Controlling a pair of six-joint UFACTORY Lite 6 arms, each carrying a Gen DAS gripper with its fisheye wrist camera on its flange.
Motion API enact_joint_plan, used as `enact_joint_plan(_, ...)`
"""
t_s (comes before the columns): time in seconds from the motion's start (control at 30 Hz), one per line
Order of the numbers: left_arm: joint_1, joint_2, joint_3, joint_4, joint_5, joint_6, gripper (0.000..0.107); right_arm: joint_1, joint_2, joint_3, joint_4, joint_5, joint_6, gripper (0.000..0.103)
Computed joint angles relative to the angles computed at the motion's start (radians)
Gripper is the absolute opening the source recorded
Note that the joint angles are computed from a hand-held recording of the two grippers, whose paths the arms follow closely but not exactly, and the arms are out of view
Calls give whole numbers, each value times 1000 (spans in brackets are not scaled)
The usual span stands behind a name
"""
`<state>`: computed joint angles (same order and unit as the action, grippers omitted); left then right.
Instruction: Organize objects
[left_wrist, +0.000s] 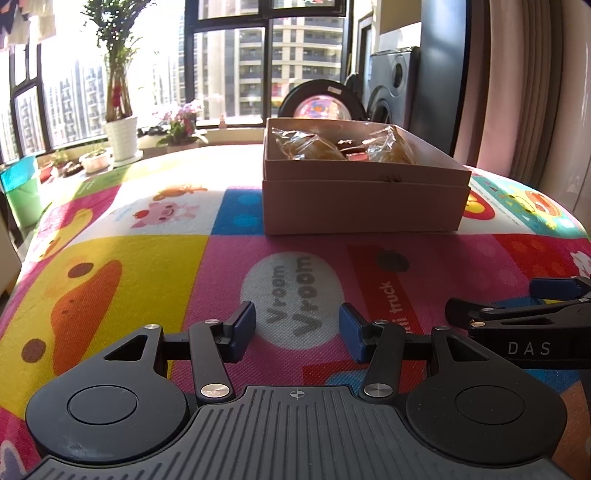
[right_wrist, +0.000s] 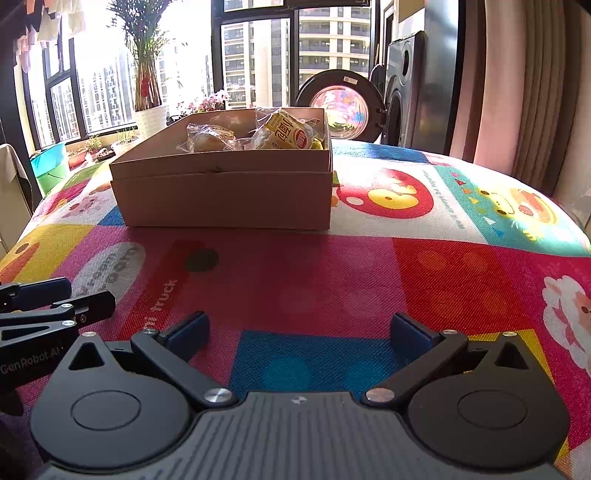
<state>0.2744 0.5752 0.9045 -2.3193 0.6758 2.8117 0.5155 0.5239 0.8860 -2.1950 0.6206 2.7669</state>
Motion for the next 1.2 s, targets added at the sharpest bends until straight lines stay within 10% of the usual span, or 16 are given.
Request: enact_joint_plan(1.2,-8,-4,-5,-26,-4,29,55,16,8,11,25,4,-9,103)
